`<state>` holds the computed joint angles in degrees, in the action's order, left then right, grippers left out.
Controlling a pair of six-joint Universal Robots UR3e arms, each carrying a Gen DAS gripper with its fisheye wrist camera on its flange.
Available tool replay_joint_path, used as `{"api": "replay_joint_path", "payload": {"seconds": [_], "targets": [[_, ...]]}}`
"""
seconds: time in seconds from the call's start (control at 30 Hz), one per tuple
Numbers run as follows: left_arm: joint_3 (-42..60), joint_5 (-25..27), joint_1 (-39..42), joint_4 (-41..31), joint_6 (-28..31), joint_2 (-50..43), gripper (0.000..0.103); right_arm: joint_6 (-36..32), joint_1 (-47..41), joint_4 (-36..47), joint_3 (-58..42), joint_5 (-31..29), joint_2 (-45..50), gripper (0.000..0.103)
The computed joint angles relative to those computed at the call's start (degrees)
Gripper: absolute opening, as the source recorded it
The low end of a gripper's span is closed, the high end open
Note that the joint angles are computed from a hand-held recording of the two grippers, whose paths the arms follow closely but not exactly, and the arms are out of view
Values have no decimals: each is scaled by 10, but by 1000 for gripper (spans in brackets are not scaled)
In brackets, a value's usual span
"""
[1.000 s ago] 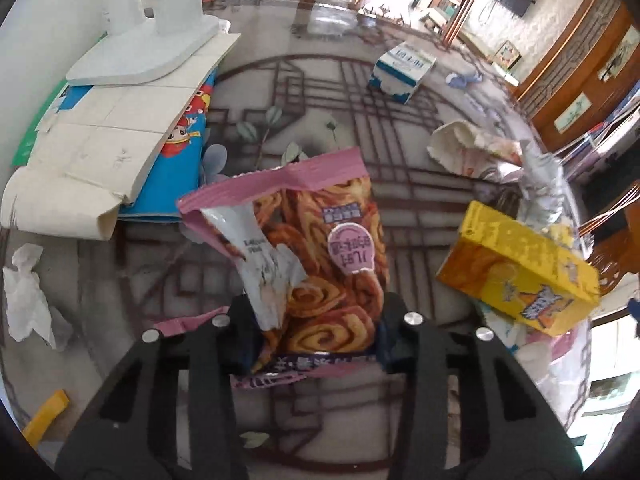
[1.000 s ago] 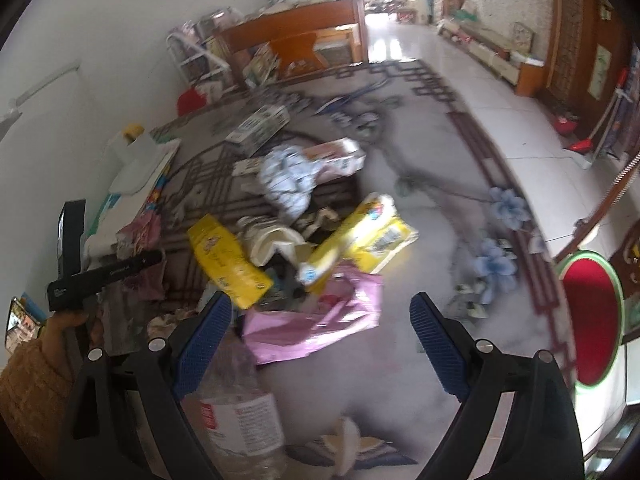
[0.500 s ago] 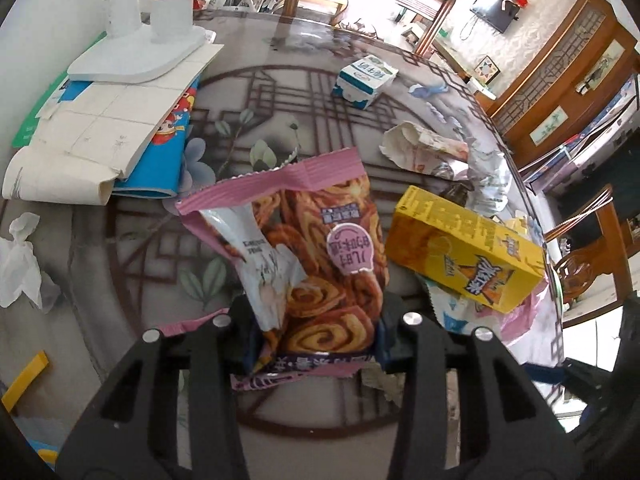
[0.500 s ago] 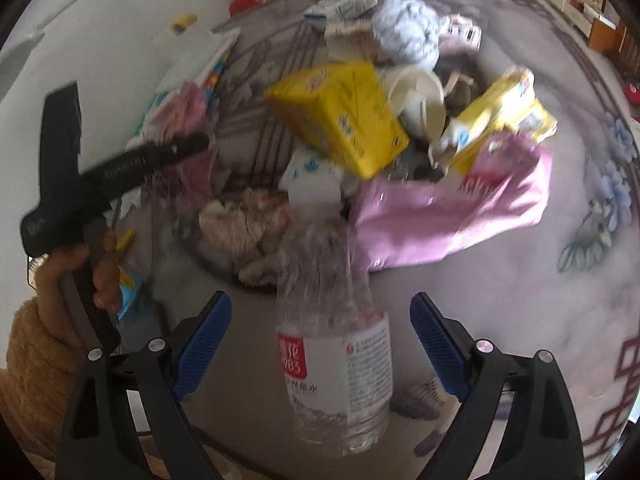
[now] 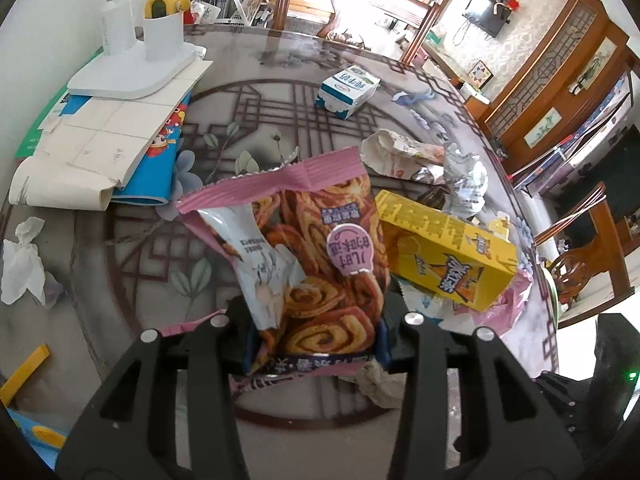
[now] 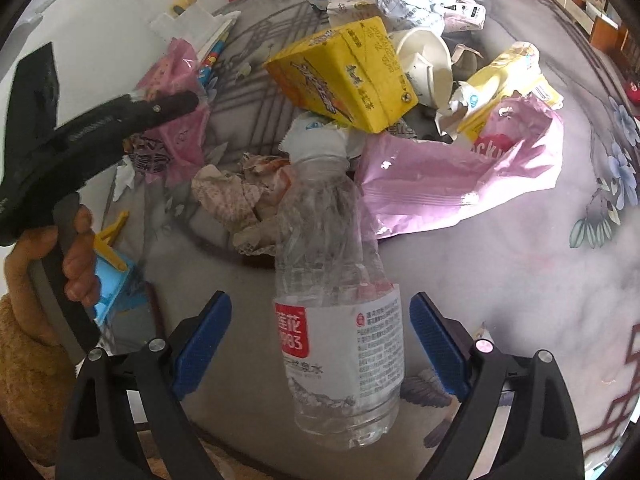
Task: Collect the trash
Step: 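Grasp pink pastry bag with left gripper while right gripper grasps water bottle, then lift the pink bag and water bottle and carry them toward the red bin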
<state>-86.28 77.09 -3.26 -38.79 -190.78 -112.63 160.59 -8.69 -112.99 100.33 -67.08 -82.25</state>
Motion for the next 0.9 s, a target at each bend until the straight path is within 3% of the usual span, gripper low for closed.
{"api": "replay_joint_path", "payload": {"seconds": [0.1, 0.13, 0.17, 0.37, 0.43, 0.9], "targets": [[-9, 3, -5, 9, -2, 10, 42, -2, 0, 0, 6, -6, -5, 68], [-10, 3, -5, 11, -2, 12, 42, -5, -1, 0, 9, -6, -8, 58], [-13, 4, -6, 14, -2, 15, 42, -8, -3, 1, 13, -3, -12, 57], [-15, 8, -14, 20, -8, 24, 42, -31, -24, -11, 46, 16, -61, 55], [-15, 9, -16, 23, -11, 27, 42, -40, -36, -13, 57, 28, -79, 49], [31, 17, -41, 26, -20, 22, 42, -69, -122, -39, 92, 102, -172, 48]]}}
